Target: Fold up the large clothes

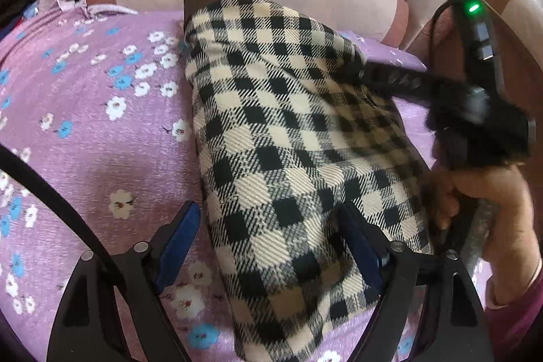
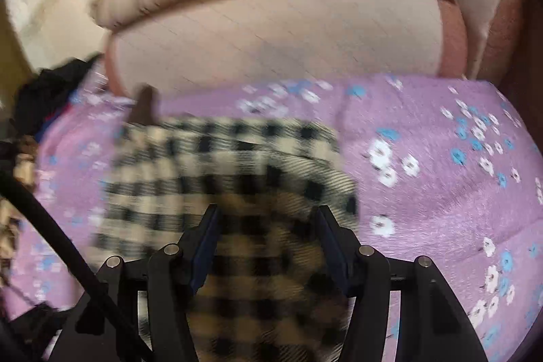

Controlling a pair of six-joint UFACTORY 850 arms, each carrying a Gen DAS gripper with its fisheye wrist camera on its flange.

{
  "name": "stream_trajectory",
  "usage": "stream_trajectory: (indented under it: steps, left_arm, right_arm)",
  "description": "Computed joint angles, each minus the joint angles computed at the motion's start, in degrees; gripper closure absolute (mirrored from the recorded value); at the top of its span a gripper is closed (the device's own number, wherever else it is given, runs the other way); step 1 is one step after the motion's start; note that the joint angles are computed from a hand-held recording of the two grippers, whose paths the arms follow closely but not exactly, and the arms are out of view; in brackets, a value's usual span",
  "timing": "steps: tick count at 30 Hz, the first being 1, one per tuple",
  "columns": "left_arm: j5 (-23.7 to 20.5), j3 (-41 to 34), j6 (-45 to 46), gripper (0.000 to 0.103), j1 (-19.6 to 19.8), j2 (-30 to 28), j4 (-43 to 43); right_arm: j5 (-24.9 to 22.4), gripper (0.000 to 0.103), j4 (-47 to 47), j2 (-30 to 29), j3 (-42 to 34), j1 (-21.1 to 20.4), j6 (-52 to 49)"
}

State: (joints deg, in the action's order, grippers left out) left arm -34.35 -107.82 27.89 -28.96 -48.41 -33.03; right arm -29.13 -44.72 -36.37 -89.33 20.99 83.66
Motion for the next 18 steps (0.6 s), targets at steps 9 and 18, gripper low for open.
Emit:
stream_trajectory:
  steps: [9,18]
  left_arm:
    - [-0.92,-1.04,0.03,0.014,0.4,-1.69,-1.97]
    - [-8.99,-3.49,5.37,0.006,4.96,-3.6,-19.19]
  right_arm:
    - [2.28,0.038,0.99,1.08,3.27,-1.23,2.03]
    - [19.2,0.02,-14.28,15.42,24.14,-2.53,24.35]
